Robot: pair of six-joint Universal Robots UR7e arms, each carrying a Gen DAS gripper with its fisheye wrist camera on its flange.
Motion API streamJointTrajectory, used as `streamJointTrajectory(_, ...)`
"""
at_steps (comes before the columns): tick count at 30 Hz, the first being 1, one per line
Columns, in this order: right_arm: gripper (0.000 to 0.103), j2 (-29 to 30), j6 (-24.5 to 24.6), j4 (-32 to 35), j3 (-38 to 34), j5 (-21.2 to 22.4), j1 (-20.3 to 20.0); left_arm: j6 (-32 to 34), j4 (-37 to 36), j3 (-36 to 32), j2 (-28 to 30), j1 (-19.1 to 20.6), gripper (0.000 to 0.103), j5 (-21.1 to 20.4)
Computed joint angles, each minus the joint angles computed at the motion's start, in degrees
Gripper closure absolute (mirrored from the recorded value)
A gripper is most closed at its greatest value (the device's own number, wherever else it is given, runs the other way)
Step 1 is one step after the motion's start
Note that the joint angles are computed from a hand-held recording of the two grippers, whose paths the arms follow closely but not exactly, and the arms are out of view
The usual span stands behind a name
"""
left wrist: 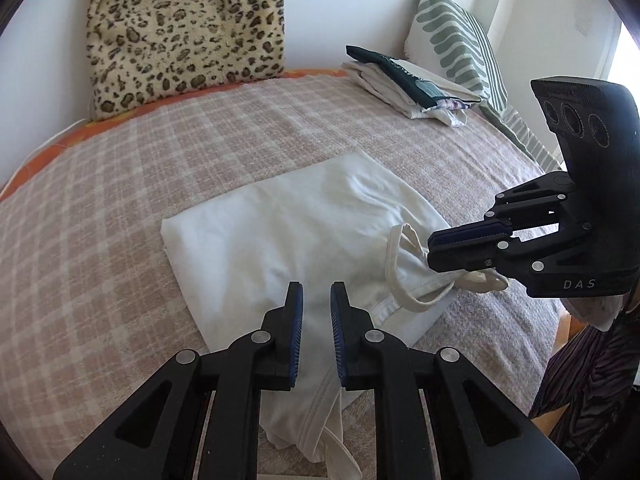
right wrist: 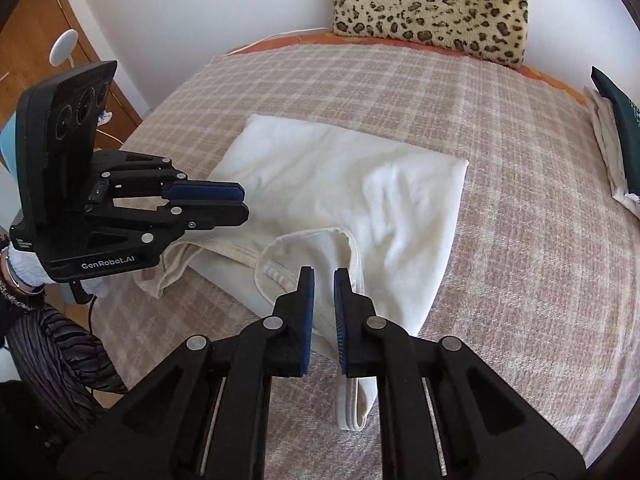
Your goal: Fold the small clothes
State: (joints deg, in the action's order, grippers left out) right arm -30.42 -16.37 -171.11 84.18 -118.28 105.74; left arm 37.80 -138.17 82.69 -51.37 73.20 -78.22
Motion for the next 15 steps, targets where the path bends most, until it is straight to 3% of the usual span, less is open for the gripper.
streamJointTrajectory(3,0.094,-0.11,2.10,-3.70,-0.40,1.62,-0.18,-1.23,-0.43,-1.04,1.29,-0.37,0.089,-1.03)
streamJointTrajectory(6,0.094,0.79,5.10,-2.95,-2.67,1.20,-0.91,-1.78,0.09,-1.79,2.83,-0.80,0.089,-1.23)
streamJointTrajectory(9,0.094,1.44,6.57,-0.48,-4.18,2.07,-1.77,0.54,-1.43,-1.02,3.91,-1.83,0.089,1.81)
streamJointTrajectory(11,0.094,2.57,5.52,0.70,-5.28,-0.49,-1.58,2.14,-2.47,-0.36,4.09,-2.06,0.089,3.14)
streamJointTrajectory(14,0.094,3.91,3.80,2.01,-6.55,-5.45,-1.49,1.97,-1.54,-0.18,3.49,-1.25,0.089,1.88)
streamJointTrajectory(15,0.094,3.56,3.93,1.79,-6.07,-4.88,-1.78,2.23,-1.30,0.11,3.07,-1.09,0.088,1.94)
